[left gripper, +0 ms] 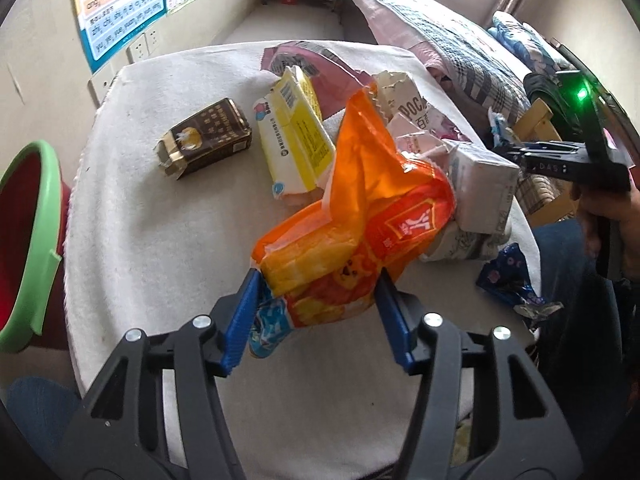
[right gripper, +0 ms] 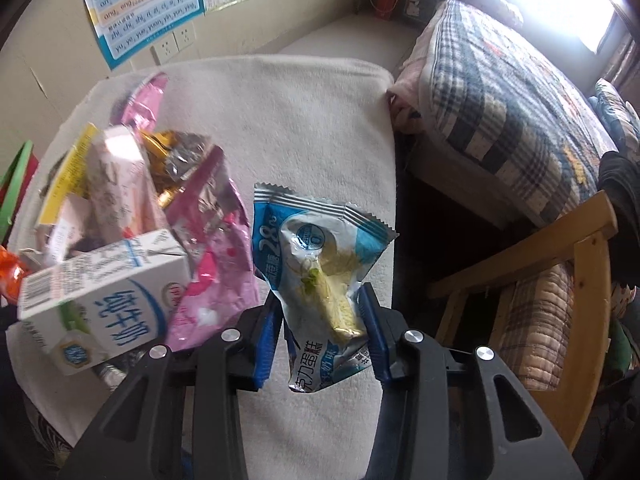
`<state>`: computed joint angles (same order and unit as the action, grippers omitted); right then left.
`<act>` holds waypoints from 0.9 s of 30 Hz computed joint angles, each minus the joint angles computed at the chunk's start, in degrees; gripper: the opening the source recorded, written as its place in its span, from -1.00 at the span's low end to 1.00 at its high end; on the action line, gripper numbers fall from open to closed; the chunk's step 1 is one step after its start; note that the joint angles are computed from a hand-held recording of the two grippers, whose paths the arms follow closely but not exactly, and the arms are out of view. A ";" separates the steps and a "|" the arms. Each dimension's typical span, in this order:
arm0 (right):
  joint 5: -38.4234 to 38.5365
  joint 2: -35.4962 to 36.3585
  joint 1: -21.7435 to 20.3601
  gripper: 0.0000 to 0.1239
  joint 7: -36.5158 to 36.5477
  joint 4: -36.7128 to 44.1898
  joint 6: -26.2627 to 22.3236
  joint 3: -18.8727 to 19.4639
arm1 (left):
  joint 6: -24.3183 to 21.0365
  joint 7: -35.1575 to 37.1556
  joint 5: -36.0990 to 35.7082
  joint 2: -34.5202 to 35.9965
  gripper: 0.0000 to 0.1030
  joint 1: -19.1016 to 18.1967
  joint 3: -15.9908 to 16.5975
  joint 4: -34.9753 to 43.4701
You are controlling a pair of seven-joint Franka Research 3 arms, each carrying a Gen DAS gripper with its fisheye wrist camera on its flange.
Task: Collect trash
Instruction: 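Grasp the orange snack bag with the left tool while the right tool grasps the blue wrapper, then carry both wrappers to the green-rimmed bin and open both tools to drop them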
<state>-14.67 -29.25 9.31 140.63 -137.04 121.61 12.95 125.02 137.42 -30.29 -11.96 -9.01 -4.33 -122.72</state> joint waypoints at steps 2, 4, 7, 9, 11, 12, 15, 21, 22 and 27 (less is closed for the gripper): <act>-0.22 -0.51 0.13 -0.40 0.58 0.45 -0.43 0.53 | 0.43 -0.60 0.38 -1.00 0.07 0.23 0.08 -0.75; -0.35 -0.92 0.32 -0.40 1.11 1.22 -0.79 1.00 | 0.88 -1.13 0.48 -1.75 0.07 0.35 0.40 -1.24; -1.45 -1.64 0.58 -0.40 2.63 3.03 -2.26 2.57 | 0.93 -2.39 0.33 -2.30 0.07 0.69 1.10 -1.14; -2.06 -1.57 0.78 -0.39 3.45 4.38 -2.64 3.21 | 1.30 -3.09 0.14 -2.66 0.07 0.96 1.56 -1.03; -2.75 -1.01 1.09 -0.39 3.85 6.18 -3.07 3.80 | 1.71 -3.36 0.07 -2.88 0.07 1.14 1.91 -0.78; -3.00 -0.60 1.26 -0.39 3.95 6.88 -3.08 3.90 | 1.87 -3.45 0.07 -2.96 0.07 1.22 2.05 -0.61; -4.46 1.49 1.80 -0.39 4.27 10.23 -3.27 4.67 | 2.34 -3.71 -0.44 -2.82 0.07 1.53 2.59 0.30; -8.62 8.28 3.83 -0.39 4.76 18.23 -2.87 5.61 | 3.81 -4.12 -1.46 -2.11 0.07 2.67 3.47 2.43; -9.22 9.71 4.38 -0.39 4.78 19.73 -2.67 5.53 | 4.07 -4.15 -1.49 -1.97 0.07 2.97 3.64 2.84; -11.91 17.14 7.99 -0.39 4.55 27.26 -1.68 4.48 | 5.21 -4.80 -1.78 -0.42 0.07 4.78 4.46 5.50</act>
